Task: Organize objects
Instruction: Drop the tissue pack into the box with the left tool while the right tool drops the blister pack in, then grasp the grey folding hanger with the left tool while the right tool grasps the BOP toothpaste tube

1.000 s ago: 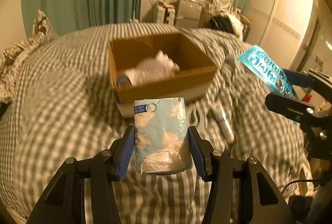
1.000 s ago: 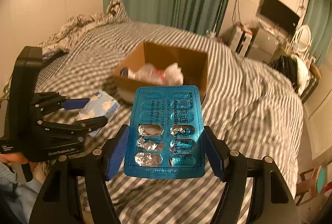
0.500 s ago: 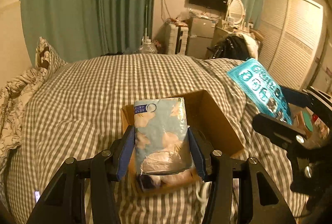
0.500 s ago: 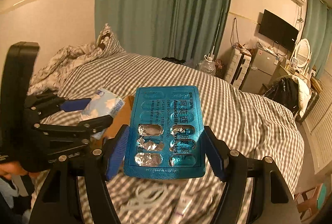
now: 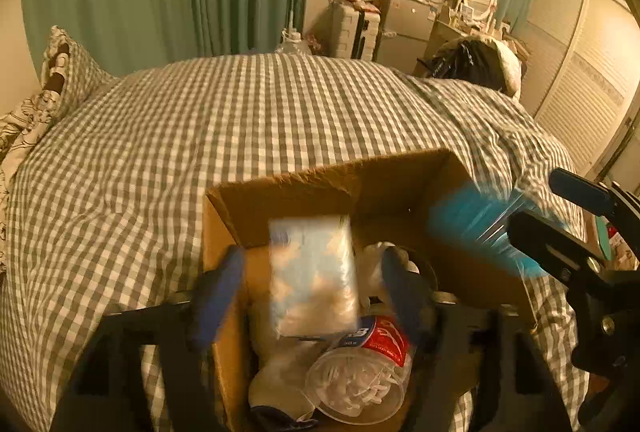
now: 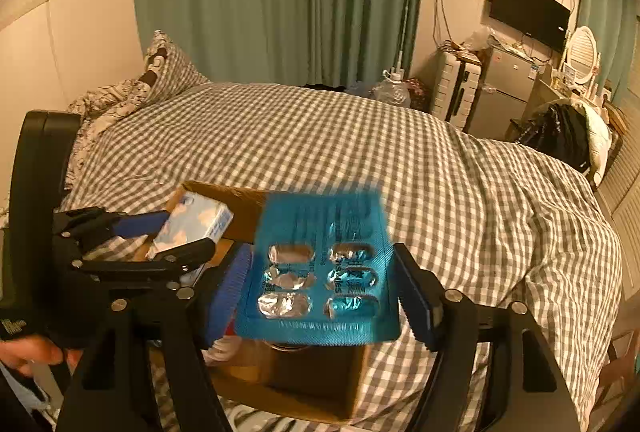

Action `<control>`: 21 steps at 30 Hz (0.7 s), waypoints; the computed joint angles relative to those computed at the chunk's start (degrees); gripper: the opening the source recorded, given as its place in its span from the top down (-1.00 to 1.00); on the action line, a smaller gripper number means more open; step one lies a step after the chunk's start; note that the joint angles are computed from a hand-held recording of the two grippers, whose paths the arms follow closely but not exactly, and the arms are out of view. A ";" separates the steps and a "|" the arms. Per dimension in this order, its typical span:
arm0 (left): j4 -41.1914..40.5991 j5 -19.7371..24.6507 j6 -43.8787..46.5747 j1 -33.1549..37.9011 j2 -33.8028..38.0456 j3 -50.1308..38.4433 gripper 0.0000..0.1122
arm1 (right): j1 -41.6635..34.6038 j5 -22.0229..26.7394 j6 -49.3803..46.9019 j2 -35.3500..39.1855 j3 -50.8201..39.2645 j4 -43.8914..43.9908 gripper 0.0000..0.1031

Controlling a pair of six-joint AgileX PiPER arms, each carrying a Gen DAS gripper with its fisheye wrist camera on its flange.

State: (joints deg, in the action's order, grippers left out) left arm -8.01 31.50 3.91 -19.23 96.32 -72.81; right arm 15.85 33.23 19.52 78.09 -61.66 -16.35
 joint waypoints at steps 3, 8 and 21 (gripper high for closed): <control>0.83 -0.38 -1.29 -0.23 -2.78 0.58 -0.60 | -0.75 0.80 -0.33 -2.94 0.44 0.04 -0.61; 3.84 1.25 -4.58 -1.20 -8.45 0.98 -0.72 | 0.33 6.14 1.73 -9.79 -0.84 -3.38 -0.68; 15.53 -0.48 -16.17 -10.41 -28.29 16.41 -0.84 | 16.88 28.48 14.20 -27.38 1.22 -14.84 -0.68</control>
